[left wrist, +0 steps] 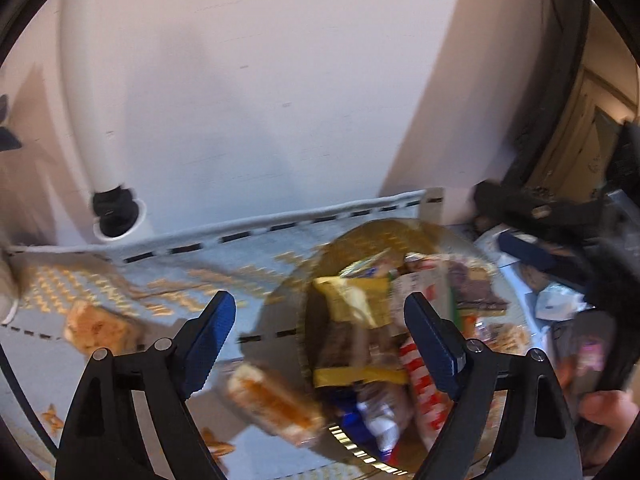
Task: Organize snacks
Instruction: 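Carry both held packs over the amber glass bowl and open both tools, then withdraw both open tools to the square puffed-snack pack and rice cracker roll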
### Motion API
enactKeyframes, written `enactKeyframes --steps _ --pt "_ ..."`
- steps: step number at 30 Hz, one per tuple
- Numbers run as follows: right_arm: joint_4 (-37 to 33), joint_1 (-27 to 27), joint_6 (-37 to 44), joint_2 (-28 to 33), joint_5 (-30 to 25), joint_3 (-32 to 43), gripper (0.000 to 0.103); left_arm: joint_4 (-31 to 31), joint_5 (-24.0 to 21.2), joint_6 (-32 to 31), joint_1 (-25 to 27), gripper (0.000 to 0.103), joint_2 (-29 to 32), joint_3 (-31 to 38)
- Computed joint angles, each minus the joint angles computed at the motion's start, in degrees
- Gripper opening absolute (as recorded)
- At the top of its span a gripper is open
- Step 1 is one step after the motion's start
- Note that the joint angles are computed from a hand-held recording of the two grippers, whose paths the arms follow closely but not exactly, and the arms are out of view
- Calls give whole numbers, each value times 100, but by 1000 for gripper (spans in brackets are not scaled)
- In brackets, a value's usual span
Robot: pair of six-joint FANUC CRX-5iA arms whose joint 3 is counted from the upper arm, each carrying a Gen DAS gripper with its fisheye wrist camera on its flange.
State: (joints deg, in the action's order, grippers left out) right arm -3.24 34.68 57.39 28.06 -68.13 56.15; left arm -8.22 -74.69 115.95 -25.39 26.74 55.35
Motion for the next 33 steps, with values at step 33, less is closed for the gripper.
enactKeyframes --steps 33 --pt "3450 2147 -5123 -1497 2771 -4430 103 627 1151 -473 1515 89 -2075 -3594"
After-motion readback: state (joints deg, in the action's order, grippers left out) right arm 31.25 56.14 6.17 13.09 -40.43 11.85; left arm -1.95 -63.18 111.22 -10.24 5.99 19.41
